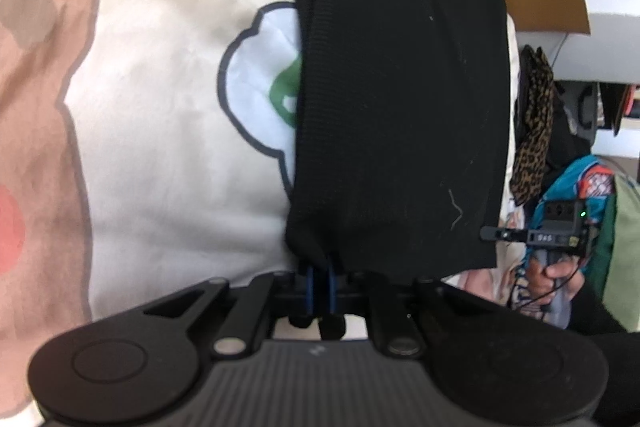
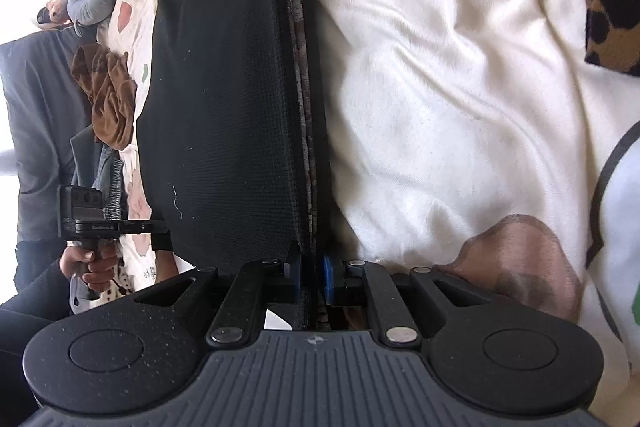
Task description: Fold clothes
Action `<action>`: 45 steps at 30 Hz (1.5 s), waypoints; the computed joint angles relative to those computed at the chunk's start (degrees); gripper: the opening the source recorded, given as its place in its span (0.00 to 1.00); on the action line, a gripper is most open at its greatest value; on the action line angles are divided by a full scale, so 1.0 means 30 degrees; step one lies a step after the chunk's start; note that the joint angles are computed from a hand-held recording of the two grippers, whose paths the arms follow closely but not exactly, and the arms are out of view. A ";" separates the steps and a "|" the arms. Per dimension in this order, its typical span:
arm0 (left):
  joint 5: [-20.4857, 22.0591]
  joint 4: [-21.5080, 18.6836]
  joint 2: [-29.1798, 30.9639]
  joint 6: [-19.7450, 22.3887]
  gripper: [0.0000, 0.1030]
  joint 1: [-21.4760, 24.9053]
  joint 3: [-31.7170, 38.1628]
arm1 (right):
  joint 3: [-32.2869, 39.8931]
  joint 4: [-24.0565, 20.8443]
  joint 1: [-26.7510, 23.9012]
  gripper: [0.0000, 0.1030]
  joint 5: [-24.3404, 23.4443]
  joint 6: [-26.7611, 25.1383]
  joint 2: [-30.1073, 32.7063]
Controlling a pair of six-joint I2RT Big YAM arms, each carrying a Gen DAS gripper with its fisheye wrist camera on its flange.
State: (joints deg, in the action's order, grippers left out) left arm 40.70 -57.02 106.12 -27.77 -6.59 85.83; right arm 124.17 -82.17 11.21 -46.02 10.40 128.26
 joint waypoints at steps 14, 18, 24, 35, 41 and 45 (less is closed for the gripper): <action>0.0129 -0.2258 -0.0375 0.2638 0.04 -0.0073 0.0911 | 0.0636 -0.0679 -0.0033 0.03 -0.0362 -0.1432 -0.0223; 0.0319 -0.2426 -0.0724 0.2374 0.04 -0.0104 0.0989 | 0.0919 -0.1286 -0.0021 0.02 -0.0673 -0.2048 -0.0339; 0.0718 -0.2227 -0.1762 0.1911 0.04 -0.0604 -0.0126 | 0.0921 -0.2494 -0.0097 0.02 -0.1023 -0.3220 -0.0614; 0.1359 -0.3059 -0.2927 0.2526 0.04 -0.0348 -0.1297 | -0.0214 -0.4122 -0.0348 0.03 -0.1844 -0.4593 -0.1647; 0.1216 -0.3247 -0.3428 0.3206 0.04 0.0243 -0.1382 | 0.0207 -0.3205 -0.0296 0.03 -0.2172 -0.3820 -0.1498; 0.0912 -0.2410 -0.3338 0.2617 0.04 0.0458 -0.1080 | 0.0830 -0.2418 -0.0335 0.03 -0.2287 -0.3081 -0.1199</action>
State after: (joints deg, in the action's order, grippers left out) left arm 43.44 -64.25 96.11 -19.92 -5.22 82.59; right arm 126.66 -89.42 10.21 -52.88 1.16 124.66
